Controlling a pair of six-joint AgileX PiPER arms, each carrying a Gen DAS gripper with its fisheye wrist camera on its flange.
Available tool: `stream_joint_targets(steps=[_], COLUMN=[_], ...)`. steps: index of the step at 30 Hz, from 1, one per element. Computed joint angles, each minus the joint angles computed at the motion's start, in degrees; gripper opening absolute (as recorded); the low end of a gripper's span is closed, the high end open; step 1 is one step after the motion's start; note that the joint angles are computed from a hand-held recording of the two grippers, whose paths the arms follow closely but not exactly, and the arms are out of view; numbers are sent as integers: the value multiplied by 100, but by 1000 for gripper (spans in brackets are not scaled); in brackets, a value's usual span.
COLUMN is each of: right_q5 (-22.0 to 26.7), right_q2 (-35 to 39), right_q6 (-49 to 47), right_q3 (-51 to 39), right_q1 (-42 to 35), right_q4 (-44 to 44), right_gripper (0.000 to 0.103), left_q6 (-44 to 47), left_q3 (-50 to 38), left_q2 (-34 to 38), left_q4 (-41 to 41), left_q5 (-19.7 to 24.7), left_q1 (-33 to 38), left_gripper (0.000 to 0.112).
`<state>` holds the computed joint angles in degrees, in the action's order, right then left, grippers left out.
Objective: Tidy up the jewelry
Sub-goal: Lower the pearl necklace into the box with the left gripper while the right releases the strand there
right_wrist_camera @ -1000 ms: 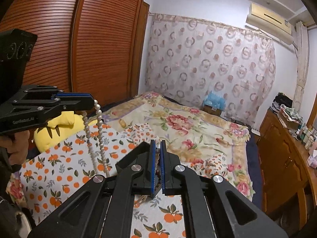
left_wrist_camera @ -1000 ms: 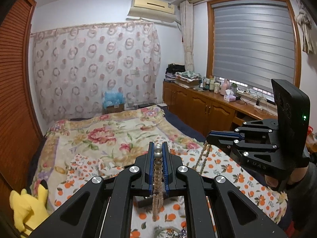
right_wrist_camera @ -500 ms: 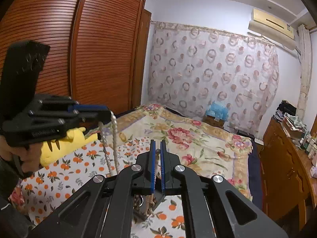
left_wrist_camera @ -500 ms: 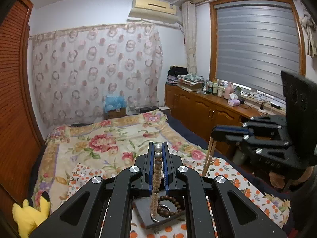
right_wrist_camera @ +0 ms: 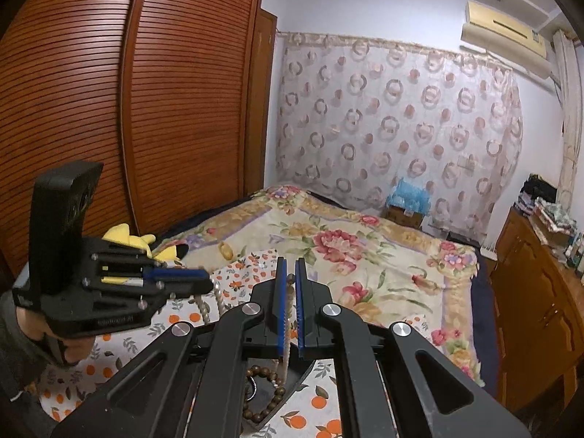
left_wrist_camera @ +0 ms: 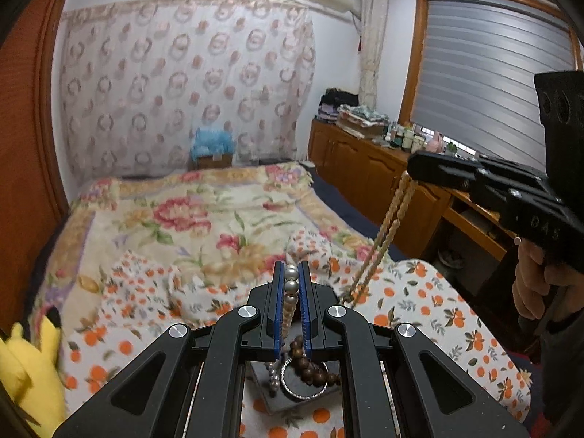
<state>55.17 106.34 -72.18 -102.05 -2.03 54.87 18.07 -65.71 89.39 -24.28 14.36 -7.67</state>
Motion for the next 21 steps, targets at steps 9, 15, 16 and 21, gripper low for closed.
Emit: stream_joint_targets(steps=[9,15,16,21], right_q5=[-483,-772,-816,-998], right_q2=[369,567,609,761], right_q6=[-125,-277,-287,-408], right_q3=[313,722,781,1165], right_q1=[272,383,402,484], right_q4=[-61,-124,-131,-119], right_gripper=[5,5,5,5], left_q6=[572,838,827,1431], left_q3=[326,489,471,523], left_q2=[480,645,680,633], left_q4=[-520,-775,-745,-1367], left_q5=[-434,-637,-623,-610], left_q1=[-56,-88,-84,-23], left_gripper=[7,7,7,7])
